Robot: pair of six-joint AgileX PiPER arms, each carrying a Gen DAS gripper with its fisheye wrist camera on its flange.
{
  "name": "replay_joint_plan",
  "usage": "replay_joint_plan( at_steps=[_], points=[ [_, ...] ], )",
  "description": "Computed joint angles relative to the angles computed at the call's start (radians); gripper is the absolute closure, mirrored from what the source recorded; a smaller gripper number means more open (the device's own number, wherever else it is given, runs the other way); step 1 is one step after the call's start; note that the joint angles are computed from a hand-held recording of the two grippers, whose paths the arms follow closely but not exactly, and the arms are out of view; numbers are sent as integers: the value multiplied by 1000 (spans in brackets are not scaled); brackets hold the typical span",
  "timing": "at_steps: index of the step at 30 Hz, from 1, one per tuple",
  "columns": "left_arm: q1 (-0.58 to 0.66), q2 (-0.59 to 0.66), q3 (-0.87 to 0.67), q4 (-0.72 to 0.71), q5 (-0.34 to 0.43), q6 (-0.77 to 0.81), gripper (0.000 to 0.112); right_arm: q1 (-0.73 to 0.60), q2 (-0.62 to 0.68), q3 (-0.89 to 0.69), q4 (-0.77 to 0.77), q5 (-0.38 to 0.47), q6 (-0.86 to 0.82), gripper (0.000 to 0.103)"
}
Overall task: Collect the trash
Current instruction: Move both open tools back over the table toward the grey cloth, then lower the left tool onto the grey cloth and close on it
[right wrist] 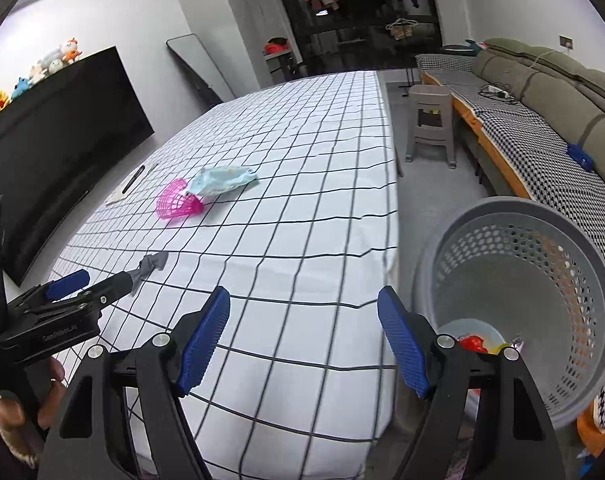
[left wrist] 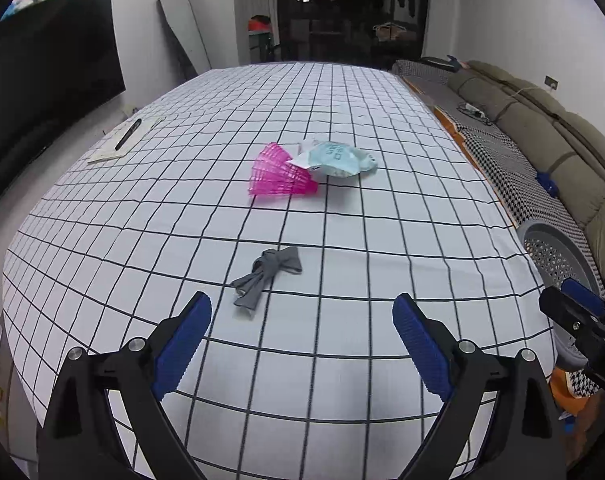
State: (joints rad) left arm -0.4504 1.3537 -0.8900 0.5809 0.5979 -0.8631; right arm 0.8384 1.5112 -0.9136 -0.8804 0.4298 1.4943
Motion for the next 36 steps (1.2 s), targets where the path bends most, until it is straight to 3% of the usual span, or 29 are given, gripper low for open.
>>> replay_joint_plan(
  at_steps=[13,26,36],
  points=[
    [204,122,-41,-202,-62,272,21,6,113,-108,102,-29,-90,30],
    [240,230,-119,-249,-83,360,21,-2,138,-137,129,-24,-111,30],
    [256,282,-163,-360,-109,482,45,1,171,-178,161,-3,-143,30]
  ],
)
